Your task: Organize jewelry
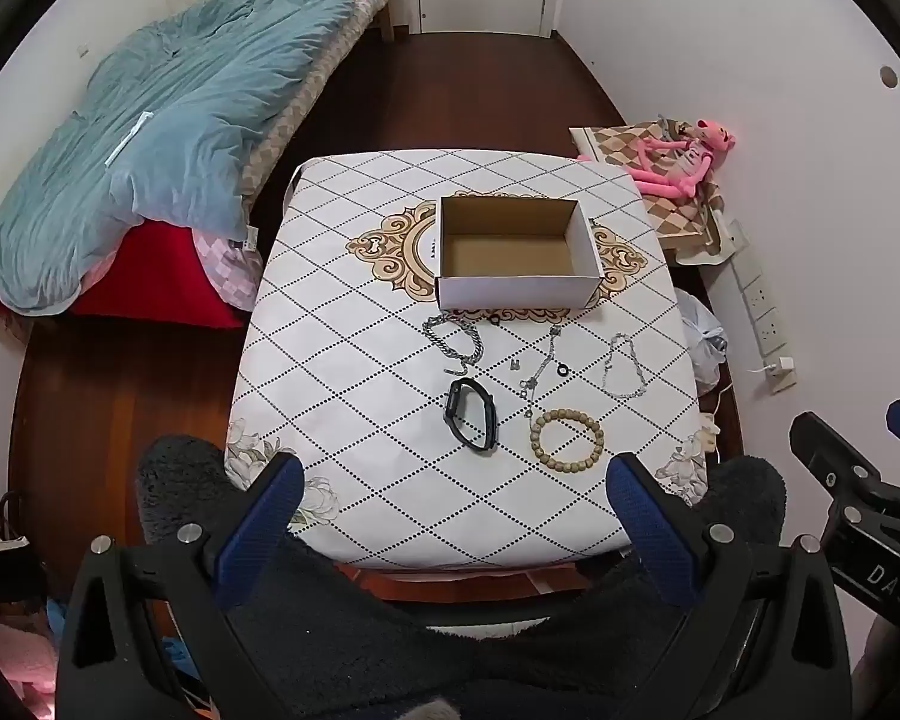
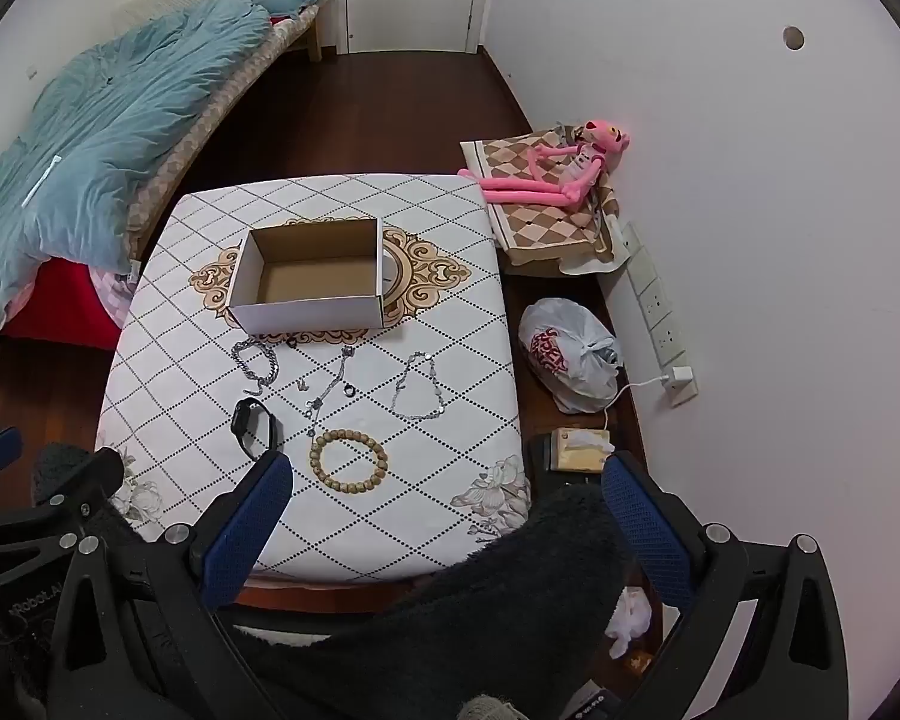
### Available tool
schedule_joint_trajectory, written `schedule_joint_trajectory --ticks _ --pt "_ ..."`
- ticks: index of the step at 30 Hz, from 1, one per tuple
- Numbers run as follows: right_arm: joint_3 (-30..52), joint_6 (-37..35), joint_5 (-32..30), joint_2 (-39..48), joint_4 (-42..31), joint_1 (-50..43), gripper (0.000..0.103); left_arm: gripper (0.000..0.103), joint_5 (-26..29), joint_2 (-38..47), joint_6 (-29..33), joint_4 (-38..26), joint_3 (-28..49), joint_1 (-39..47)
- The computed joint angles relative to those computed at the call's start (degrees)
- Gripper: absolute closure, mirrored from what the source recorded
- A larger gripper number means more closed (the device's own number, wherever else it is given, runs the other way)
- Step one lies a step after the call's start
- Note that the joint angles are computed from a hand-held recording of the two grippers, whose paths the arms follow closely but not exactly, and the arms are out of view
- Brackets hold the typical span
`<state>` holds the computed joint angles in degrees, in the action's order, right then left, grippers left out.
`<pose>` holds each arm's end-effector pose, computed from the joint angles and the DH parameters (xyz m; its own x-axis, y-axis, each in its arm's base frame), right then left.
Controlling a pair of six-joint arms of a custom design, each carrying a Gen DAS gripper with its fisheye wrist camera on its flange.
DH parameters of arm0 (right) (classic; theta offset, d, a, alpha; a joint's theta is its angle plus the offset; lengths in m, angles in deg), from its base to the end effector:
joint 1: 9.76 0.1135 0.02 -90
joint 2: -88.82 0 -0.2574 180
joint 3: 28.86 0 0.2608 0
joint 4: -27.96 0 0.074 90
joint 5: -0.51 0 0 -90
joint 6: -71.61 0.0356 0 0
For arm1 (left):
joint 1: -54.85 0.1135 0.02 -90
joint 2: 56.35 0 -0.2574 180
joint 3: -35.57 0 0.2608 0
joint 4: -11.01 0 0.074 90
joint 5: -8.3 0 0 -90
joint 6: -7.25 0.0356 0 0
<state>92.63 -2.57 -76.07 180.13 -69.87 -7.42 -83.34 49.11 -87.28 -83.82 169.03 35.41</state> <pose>0.2927 0.0037 0.4015 -0.8759 0.2296 -0.4244 0.2986 0.9488 -0.1029 0.3417 -0.1195 0.3833 -0.8897 0.2303 -0.3943 0.2526 0.9676 -0.0048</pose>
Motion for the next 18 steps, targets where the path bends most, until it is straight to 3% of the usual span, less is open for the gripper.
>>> schedule_joint_trajectory --ticks 18 --pt "1.2 0.1 0.5 0.3 -0.4 0.5 0.000 0.000 1.1 -0.4 0.4 -0.8 2.1 1.4"
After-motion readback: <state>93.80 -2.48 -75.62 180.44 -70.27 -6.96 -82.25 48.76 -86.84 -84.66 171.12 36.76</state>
